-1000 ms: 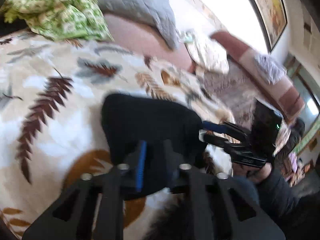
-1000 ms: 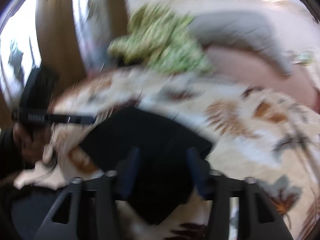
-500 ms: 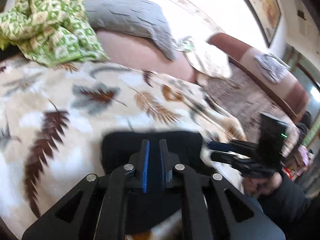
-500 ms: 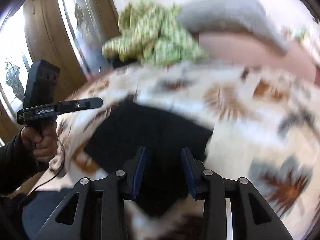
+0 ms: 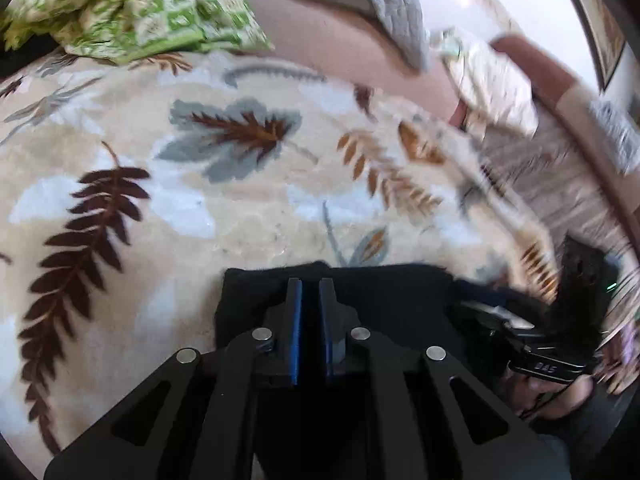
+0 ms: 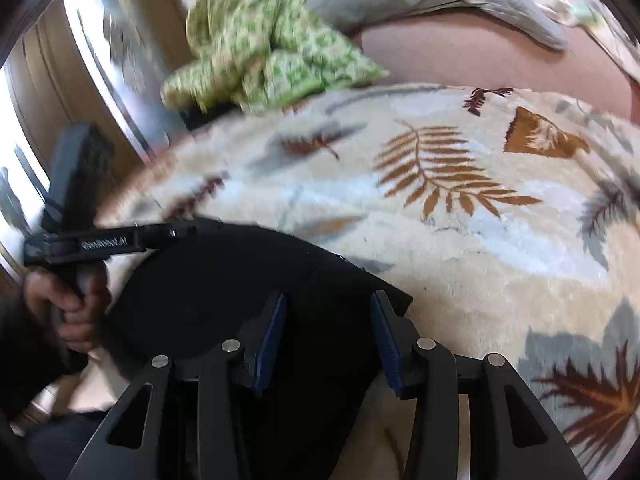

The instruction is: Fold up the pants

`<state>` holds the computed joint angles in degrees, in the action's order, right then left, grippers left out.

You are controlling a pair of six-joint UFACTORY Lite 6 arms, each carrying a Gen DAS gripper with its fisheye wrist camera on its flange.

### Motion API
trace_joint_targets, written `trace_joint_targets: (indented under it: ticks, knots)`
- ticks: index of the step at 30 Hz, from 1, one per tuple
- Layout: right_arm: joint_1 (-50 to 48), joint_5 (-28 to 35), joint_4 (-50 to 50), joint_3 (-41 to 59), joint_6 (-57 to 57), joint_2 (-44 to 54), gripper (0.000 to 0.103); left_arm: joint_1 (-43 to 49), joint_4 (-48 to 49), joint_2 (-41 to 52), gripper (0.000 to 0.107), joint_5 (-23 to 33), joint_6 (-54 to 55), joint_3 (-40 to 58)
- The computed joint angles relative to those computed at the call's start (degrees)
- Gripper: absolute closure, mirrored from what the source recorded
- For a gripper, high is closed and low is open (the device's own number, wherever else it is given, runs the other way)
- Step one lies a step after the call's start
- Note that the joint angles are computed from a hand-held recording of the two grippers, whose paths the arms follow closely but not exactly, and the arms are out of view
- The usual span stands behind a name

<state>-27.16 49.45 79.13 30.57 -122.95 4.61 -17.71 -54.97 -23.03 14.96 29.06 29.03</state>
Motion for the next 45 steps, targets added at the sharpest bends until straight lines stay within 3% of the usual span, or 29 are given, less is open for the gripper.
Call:
trace_joint_targets:
  ticks: [1, 2, 4, 7, 11, 13, 17, 18, 20, 22, 24, 27, 31, 35, 37, 39, 42, 45]
  knots:
    - [-3.5, 3.4, -3.1, 0.5, 3.2, -0.4, 0.059, 1.6, -1.4, -3.4, 0.089, 1.3, 1.1, -1.1]
    - [-6.6, 6.8, -5.5, 1.3, 5.8, -0.1, 0.058, 4.0, -3.6, -8.5, 0.071, 3.1, 2.9, -3.6]
    - [-14.9, 14.7, -11.1, 3.4, 11.0, 2.5, 0.055, 9.8, -8.6, -16.5, 0.05, 8.3, 7.7, -8.9]
    - [-20.4, 19.5, -19.1, 8.1, 17.7, 12.1, 0.054, 15.4, -15.9, -14.1, 0.05, 16.1, 17.0, -12.4]
    - [-17.2, 15.6, -21.1, 7.3, 17.9, 15.1, 0.052, 18.9, -29.0, -7.9, 0.045, 23.8, 29.8, -15.7]
    - [-18.2, 17.3, -20.2, 6.8, 15.8, 16.1, 0.046, 19.5, -32.9, -6.2, 0.044, 25.5, 33.4, -16.4]
    - [-14.7, 16.6, -17.8, 6.5, 14.6, 16.7, 0.046, 17.5, -35.4, -4.9, 0.046, 23.9, 34.3, -15.7]
    - [-13.7, 16.0, -16.8, 5.6, 13.8, 15.6, 0.05, 16.9, -35.0, -5.0, 0.05, 23.0, 33.0, -15.4]
    - [-14.6, 16.4, -16.5, 5.1, 13.7, 14.3, 0.067, 16.3, -32.2, -6.1, 0.076, 21.3, 28.8, -15.1]
    - [-16.3, 18.9, -17.1, 5.9, 14.7, 13.2, 0.073, 11.6, -28.3, -8.3, 0.079, 17.1, 23.2, -12.7]
    - [-18.3, 20.9, -16.6, 5.8, 14.4, 8.4, 0.074, 5.0, -26.5, -5.7, 0.079, 11.8, 20.8, -7.7]
    - [-20.1, 23.4, -15.4, 12.2, 17.6, 9.8, 0.074, -0.6, -29.7, 3.7, 0.079, 7.5, 24.7, 3.2]
    - [-18.7, 23.6, -12.0, 24.8, 22.9, 18.3, 0.074, -1.4, -40.9, 23.8, 0.079, 9.2, 37.0, 18.5]
    - [-16.9, 17.2, -12.9, 34.0, 28.1, 27.6, 0.07, -4.7, -45.3, 39.9, 0.075, 6.7, 42.7, 28.9]
    - [-16.3, 13.6, -14.9, 37.9, 32.5, 32.9, 0.058, -5.3, -55.7, 40.9, 0.065, 6.9, 51.9, 26.8]
    - [-18.2, 16.3, -13.5, 39.1, 33.7, 34.9, 0.056, -4.0, -60.8, 39.6, 0.062, 9.7, 55.7, 23.9]
    - [-20.9, 14.3, -13.3, 35.0, 33.1, 28.9, 0.054, -4.3, -56.2, 33.7, 0.06, 5.3, 51.3, 21.5]
    - [-23.8, 10.3, -6.7, 22.0, 18.3, 13.9, 0.054, -5.2, -61.3, 23.2, 0.059, 3.8, 58.5, 15.5]
